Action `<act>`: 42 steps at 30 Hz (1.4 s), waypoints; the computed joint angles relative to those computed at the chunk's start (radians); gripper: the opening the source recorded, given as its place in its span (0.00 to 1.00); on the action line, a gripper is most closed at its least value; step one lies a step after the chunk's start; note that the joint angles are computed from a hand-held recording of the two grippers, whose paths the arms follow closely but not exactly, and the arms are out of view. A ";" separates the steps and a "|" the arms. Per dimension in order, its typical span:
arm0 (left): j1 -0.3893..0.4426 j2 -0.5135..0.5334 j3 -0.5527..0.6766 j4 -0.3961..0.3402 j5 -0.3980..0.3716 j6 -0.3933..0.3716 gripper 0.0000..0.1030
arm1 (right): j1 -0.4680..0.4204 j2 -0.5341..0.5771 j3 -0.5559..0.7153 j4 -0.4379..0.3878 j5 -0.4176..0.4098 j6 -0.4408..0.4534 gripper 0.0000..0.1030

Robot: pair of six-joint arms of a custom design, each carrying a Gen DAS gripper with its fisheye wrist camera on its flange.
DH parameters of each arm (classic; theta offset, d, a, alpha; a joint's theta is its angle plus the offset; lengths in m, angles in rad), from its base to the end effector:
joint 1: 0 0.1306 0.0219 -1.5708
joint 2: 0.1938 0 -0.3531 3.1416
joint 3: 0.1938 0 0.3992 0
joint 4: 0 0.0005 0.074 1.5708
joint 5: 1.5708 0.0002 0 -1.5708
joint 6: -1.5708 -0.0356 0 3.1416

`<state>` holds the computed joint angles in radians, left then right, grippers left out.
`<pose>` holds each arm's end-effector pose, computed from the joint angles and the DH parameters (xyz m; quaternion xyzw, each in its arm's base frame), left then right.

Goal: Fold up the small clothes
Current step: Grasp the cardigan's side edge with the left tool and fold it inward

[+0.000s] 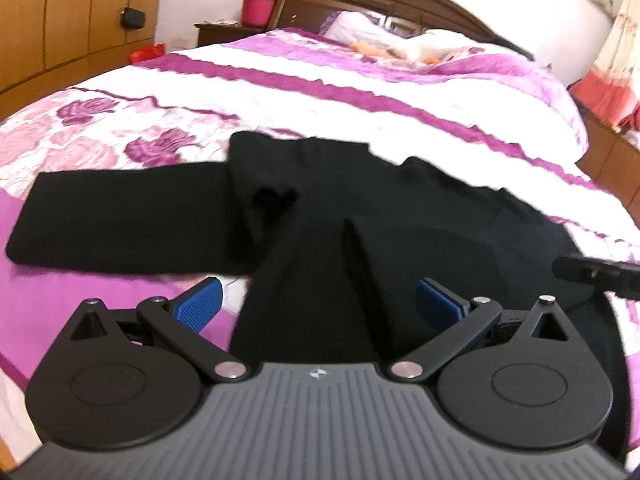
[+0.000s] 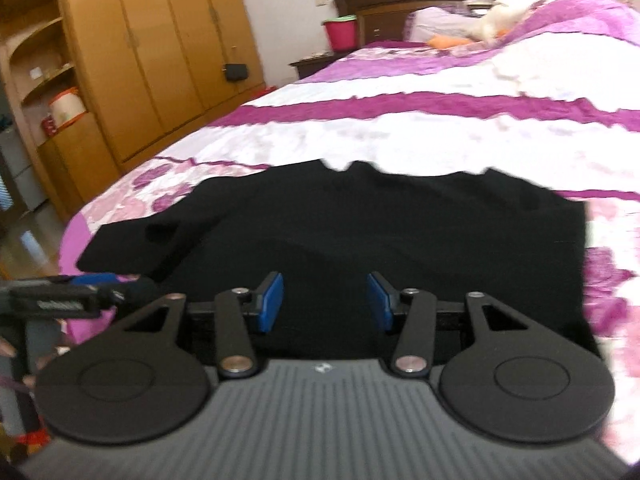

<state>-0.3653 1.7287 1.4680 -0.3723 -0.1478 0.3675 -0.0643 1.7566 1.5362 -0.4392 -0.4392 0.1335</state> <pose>0.5782 -0.2161 0.2944 -0.0343 0.8896 -0.1000 0.4443 0.6257 -0.0256 0.3060 -0.1261 0.8726 0.1523 0.4466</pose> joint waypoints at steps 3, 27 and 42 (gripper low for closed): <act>-0.002 0.020 0.038 -0.004 0.017 -0.013 1.00 | -0.018 0.009 0.024 -0.041 0.050 0.015 0.48; 0.002 0.306 0.367 -0.103 0.033 -0.164 0.65 | -0.110 0.378 0.481 -0.155 0.268 -0.160 0.48; -0.002 0.308 0.341 0.049 0.159 -0.153 0.09 | -0.119 0.419 0.509 -0.061 0.161 -0.263 0.09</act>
